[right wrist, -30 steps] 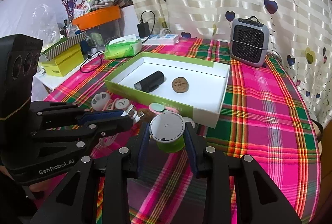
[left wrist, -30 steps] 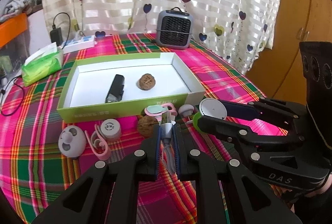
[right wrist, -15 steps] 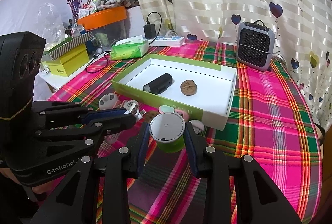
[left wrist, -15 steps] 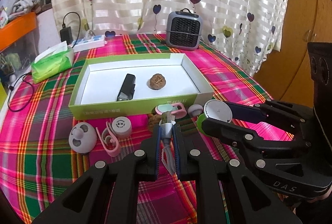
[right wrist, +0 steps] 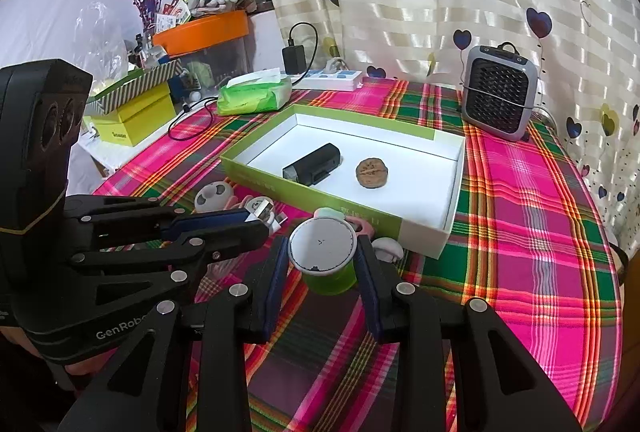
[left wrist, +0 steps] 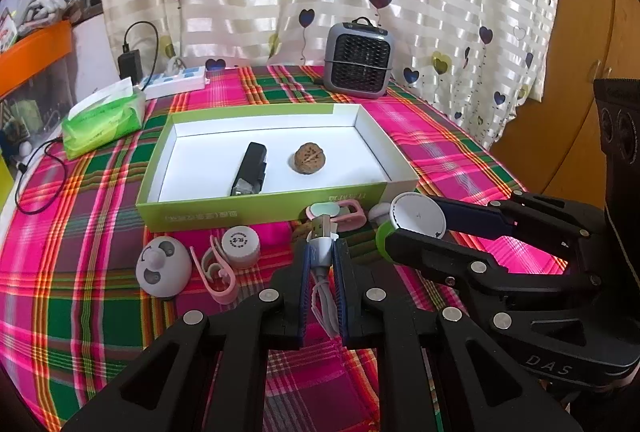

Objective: Organize objects
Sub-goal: 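Lift and carry the cable and the round object over the green box with both tools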

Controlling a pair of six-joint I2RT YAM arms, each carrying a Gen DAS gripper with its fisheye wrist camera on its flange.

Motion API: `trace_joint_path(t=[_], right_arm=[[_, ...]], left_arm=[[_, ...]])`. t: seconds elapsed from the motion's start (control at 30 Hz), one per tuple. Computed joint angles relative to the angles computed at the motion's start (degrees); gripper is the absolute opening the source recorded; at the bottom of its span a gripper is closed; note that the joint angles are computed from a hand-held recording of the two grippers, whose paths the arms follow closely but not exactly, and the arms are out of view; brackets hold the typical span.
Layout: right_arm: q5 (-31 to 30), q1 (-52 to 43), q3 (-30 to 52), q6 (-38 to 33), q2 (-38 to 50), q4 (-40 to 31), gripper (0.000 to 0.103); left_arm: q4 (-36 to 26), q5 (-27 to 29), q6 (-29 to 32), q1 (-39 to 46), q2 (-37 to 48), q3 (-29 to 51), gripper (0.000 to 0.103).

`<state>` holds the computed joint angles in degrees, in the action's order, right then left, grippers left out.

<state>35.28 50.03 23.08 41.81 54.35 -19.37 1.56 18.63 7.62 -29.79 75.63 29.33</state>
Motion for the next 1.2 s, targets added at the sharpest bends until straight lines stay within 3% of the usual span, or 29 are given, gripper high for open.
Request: trace_joint_path(t=[0.6, 1.2], right_arm=[[-1.41, -2.2, 1.09, -3.0, 1.83, 2.02, 0.035], [-5.13, -8.89, 2.39, -10.3, 2.53, 4.71, 0.035]], left_arm=[[0.18, -0.14, -0.17, -0.1, 0.13, 0.04, 0.01], [0.09, 0.26, 0.64, 1.76, 5.38, 6.66, 0.01]])
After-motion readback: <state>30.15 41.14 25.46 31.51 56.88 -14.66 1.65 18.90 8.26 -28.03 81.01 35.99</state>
